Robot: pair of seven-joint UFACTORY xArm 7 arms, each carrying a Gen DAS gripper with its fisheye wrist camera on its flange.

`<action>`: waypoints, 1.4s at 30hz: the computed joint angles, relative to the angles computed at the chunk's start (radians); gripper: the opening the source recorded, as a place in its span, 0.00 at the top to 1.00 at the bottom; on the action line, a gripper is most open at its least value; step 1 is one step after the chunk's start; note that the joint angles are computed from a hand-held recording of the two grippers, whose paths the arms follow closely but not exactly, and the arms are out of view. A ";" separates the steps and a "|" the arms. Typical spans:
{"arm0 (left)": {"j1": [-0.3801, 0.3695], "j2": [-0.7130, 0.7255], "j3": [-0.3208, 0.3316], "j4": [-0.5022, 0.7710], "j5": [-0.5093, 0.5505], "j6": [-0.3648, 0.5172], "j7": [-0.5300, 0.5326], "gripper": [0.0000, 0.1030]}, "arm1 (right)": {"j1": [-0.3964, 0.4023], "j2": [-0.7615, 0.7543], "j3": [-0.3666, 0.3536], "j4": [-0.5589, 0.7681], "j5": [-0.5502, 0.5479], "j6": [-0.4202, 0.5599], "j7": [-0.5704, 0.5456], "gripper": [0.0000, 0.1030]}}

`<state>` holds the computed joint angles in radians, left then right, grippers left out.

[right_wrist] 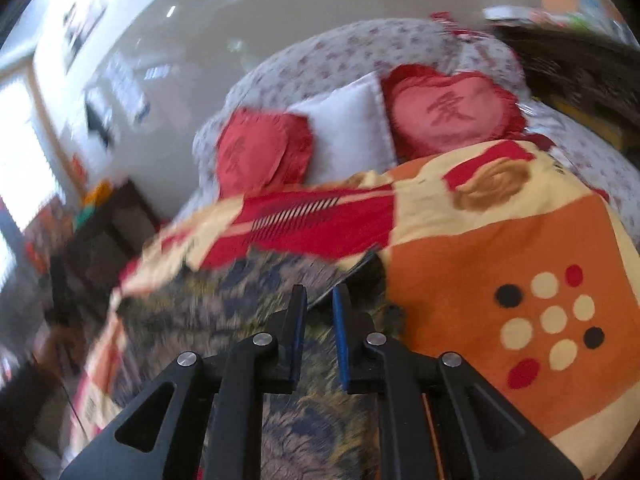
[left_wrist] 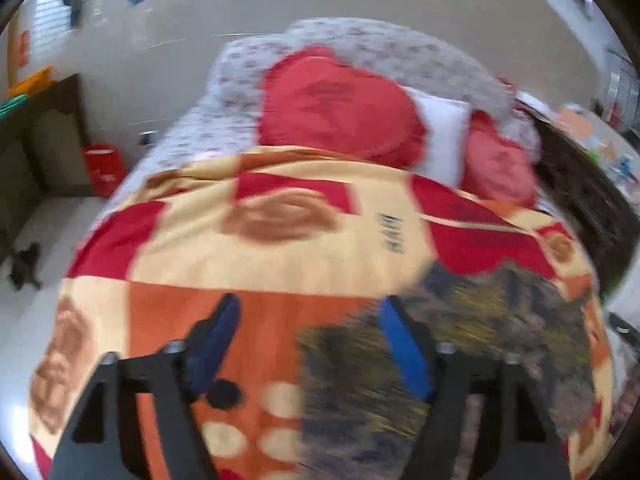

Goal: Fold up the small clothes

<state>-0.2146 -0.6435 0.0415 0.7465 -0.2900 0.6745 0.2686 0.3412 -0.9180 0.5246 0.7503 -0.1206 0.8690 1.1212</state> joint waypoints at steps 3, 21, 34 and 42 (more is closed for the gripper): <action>-0.095 -0.072 -0.010 -0.069 -0.032 0.079 0.087 0.82 | -0.013 0.160 0.048 0.087 -0.029 0.048 -0.057 0.68; -0.036 0.140 -0.061 0.115 0.097 -0.124 -0.217 0.51 | -0.065 0.299 -0.047 0.138 -0.275 -0.095 0.199 0.68; 0.005 -0.720 0.036 -0.381 0.049 0.438 -0.075 0.43 | 0.187 -0.231 0.107 -0.048 0.078 0.245 0.192 0.55; 0.089 -0.953 0.072 -0.475 -0.001 0.671 -0.150 0.35 | 0.234 -0.302 0.321 -0.172 0.309 0.060 0.531 0.44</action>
<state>-0.1254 -1.5963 0.1132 0.2716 -0.2908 1.3452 0.1188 0.5754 -1.2202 0.8454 0.5782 0.1884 0.9288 1.6519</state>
